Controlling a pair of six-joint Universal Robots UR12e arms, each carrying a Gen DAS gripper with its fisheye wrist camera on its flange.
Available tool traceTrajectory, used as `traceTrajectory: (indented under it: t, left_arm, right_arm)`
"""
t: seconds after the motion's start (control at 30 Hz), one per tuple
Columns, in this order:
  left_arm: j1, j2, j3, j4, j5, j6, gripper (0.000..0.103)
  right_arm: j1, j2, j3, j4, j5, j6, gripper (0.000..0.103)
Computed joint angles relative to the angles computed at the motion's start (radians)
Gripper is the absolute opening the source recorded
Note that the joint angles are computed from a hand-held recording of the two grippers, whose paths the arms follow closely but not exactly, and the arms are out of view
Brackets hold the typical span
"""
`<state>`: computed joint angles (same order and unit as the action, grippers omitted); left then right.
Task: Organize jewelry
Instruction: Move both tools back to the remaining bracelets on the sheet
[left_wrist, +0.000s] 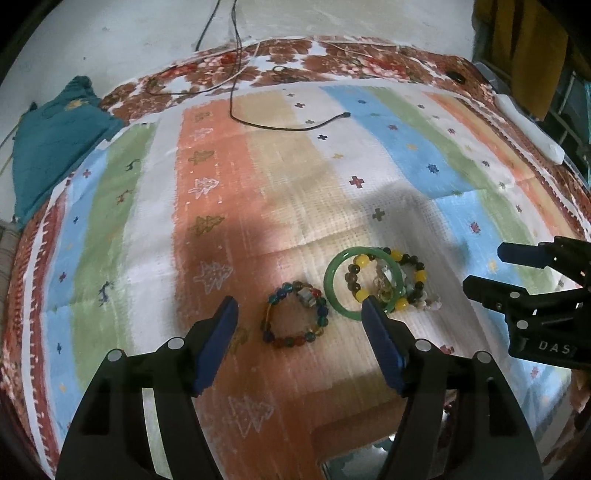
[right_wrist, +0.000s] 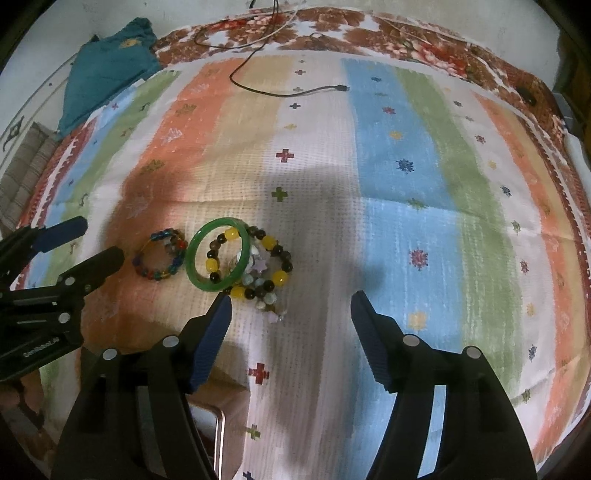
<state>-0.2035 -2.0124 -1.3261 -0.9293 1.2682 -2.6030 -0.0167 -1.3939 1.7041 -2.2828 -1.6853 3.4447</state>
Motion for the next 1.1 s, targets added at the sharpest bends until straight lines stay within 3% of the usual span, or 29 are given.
traceTrajectory:
  t: [1.1]
  left_arm:
    - [-0.035,-0.115,0.122,-0.117,0.032,0.079,0.066]
  right_arm:
    - [-0.025,0.077,-0.052,0.075,0.015,-0.021,0.067]
